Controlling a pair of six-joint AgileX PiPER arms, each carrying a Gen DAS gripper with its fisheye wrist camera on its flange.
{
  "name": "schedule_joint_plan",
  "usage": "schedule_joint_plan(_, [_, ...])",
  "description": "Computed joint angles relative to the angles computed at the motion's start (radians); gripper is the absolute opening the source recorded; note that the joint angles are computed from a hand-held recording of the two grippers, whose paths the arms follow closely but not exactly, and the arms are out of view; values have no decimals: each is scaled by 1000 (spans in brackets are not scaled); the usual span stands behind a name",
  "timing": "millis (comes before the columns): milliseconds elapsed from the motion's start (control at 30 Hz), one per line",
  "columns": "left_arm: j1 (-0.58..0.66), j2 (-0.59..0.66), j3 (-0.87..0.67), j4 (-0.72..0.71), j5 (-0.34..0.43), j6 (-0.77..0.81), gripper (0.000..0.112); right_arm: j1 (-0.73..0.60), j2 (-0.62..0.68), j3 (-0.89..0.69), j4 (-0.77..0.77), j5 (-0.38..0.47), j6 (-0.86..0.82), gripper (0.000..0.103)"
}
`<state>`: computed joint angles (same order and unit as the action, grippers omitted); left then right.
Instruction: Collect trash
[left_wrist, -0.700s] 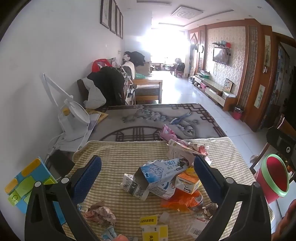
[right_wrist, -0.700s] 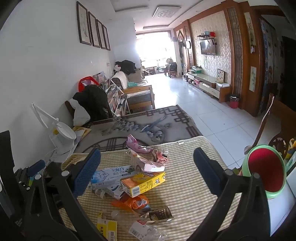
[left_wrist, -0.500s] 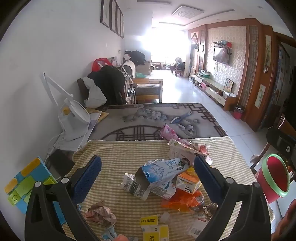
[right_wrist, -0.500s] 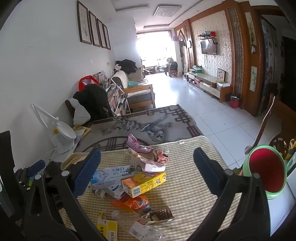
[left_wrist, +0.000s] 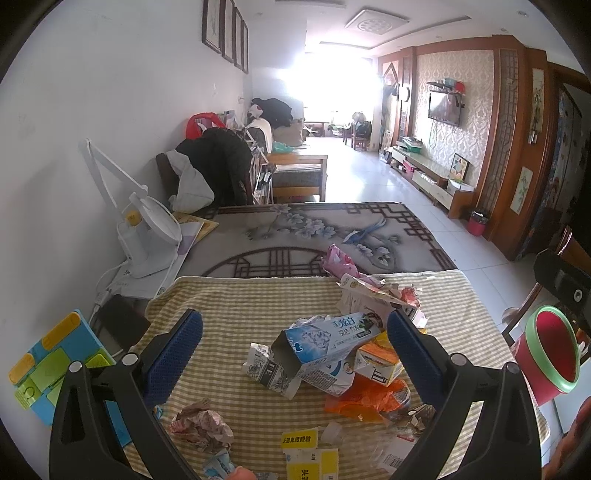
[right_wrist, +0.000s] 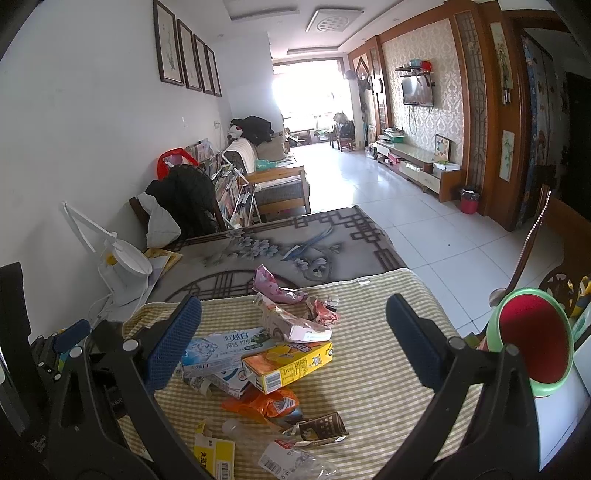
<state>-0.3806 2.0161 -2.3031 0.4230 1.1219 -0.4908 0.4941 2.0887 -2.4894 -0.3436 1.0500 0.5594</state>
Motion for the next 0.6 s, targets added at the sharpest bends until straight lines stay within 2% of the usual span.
schedule_joint_plan(600, [1, -21, 57, 11, -24, -16, 95, 0, 4, 0, -2, 0, 1, 99])
